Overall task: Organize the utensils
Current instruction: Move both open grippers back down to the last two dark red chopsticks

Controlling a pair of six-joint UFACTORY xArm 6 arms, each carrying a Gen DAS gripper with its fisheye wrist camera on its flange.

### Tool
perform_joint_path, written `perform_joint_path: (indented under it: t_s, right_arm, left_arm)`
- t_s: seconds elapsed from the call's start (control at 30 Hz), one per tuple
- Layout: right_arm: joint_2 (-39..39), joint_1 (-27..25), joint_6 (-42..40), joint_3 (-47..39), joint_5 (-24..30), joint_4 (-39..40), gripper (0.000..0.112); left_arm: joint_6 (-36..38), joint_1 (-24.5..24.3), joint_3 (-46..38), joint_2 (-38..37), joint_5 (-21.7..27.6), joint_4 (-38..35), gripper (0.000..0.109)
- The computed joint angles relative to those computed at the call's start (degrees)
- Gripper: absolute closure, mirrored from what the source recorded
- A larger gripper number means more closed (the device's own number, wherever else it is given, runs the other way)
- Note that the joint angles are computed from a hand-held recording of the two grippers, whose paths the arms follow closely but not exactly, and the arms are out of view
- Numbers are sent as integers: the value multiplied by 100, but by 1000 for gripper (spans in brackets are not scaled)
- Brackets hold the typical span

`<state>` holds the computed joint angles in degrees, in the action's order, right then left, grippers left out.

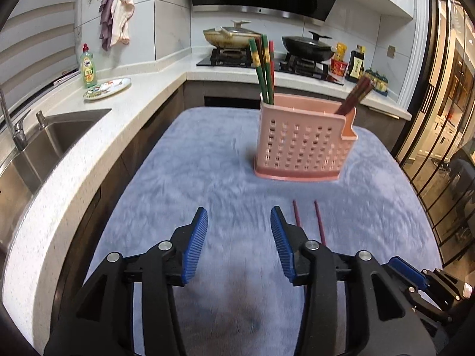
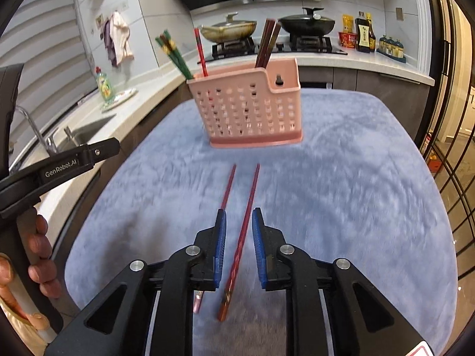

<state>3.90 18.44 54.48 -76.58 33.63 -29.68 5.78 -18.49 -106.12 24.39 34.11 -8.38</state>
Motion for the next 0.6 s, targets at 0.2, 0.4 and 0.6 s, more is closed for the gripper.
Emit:
perform_joint_path:
  t_s: [0.2, 0.4, 0.6]
  right_arm:
    - [-52, 121, 46, 423, -101, 268, 89]
    - [19, 250, 157, 630, -122, 314, 86]
    - [122, 300, 182, 731, -138, 432, 86]
  left_arm:
    - [152, -41, 945, -467, -161, -18, 59]
    - [303, -76, 1498, -727, -161, -27, 53]
    - [357, -94, 1852, -905, -261, -24, 46]
